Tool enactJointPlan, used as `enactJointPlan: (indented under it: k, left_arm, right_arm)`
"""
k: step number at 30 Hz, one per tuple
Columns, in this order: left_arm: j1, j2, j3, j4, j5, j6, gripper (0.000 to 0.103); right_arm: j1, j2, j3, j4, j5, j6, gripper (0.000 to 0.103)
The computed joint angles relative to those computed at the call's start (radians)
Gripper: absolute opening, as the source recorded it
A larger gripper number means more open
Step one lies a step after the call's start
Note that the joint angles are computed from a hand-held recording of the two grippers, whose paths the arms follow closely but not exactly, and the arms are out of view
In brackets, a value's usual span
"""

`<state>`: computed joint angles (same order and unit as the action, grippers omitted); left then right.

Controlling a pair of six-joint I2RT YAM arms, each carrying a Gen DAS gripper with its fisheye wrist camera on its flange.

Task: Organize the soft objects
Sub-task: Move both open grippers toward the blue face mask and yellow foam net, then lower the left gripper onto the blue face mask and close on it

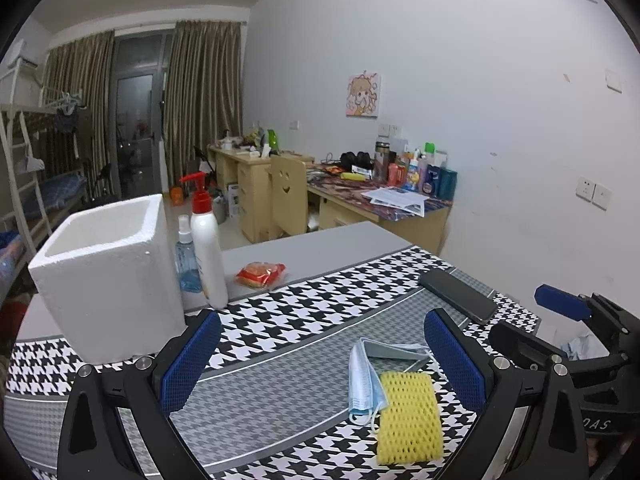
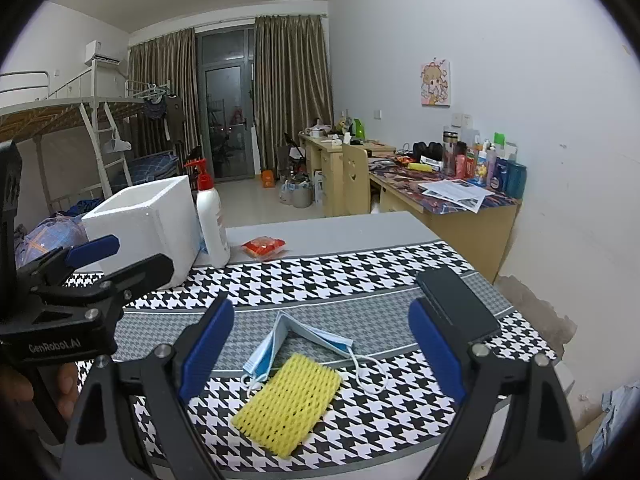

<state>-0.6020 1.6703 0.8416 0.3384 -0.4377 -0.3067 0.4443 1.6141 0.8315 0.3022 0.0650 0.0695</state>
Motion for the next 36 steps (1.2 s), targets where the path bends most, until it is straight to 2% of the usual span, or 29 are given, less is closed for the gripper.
enactJointPlan:
  k: [9,36]
  left_arm:
    - [-0.006,0.059,0.046,-0.017,0.001,-0.001,0.102]
    - [0.030,0.246,0.207,-0.100,0.089,-0.026,0.102]
  right_arm:
    - [-0.021,0.014,-0.020,0.013,-0.027,-0.004,0.092]
    - [-0.050,0.105,-0.008,0.001,-0.077,-0.014,0.092]
